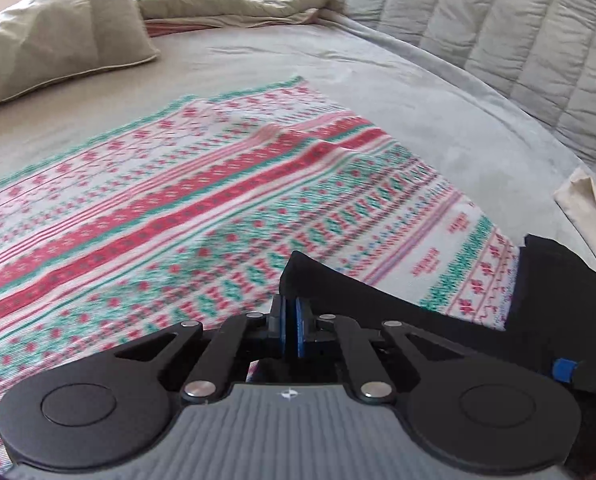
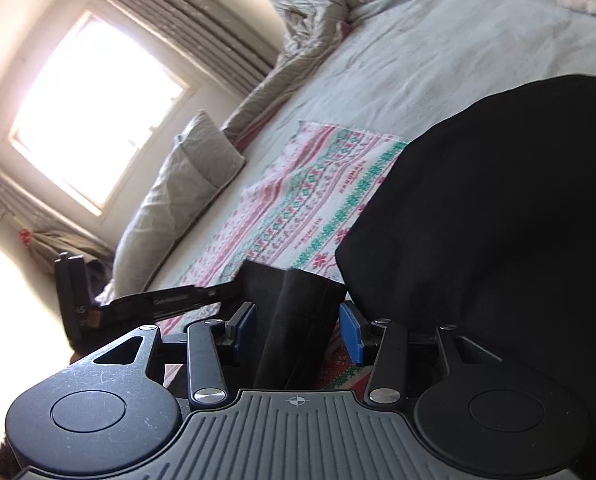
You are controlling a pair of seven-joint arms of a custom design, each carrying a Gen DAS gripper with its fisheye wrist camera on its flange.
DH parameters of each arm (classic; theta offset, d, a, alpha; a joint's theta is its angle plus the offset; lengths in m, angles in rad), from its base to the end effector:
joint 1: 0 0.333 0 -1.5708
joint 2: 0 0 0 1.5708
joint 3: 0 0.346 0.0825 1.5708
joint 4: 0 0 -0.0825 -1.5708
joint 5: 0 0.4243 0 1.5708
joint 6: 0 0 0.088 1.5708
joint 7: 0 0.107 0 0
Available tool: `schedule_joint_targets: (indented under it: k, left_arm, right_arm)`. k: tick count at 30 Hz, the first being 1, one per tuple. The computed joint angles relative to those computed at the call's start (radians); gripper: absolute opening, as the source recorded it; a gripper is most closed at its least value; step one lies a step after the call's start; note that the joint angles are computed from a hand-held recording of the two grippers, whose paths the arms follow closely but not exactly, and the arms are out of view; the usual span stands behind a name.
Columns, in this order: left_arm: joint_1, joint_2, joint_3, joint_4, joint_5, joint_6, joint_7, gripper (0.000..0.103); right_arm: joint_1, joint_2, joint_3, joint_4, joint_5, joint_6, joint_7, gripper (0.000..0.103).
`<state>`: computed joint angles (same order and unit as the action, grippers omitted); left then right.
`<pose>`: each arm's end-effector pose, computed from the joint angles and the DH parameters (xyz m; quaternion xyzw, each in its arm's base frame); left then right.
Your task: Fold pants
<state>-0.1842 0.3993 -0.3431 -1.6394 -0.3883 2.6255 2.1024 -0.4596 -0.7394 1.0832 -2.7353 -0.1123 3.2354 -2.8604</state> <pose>0.6754 -0.3393 0.4736 -0.3906 0.8519 -0.3431 0.0632 0.3527 0.2786 0.4232 -0.2733 0.8229 -0.1290 0.4812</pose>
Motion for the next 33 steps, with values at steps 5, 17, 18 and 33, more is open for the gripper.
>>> schedule_joint_targets:
  k: [5,17,18,33]
  left_arm:
    - [-0.008,0.0,0.015,0.002,0.027,0.016,-0.035,0.007]
    - [0.018,0.009,-0.035,-0.017,0.015,0.134,0.005,0.007]
    - [0.042,0.002,-0.068,-0.025,-0.023,0.157,0.053,0.006]
    - [-0.055,0.121,-0.155,0.039,-0.103,0.401,0.236,0.005]
  right_arm:
    - [0.028,0.138,-0.059,0.076,-0.036,-0.115,-0.018,0.044]
    - [-0.255,0.048,0.202,0.197,-0.245,-0.156,0.093,0.005]
    - [-0.244,0.008,0.195,0.183,-0.235,-0.136,0.102,0.005]
    - [-0.067,-0.058,0.111,0.238,-0.309,-0.61,0.065,0.004]
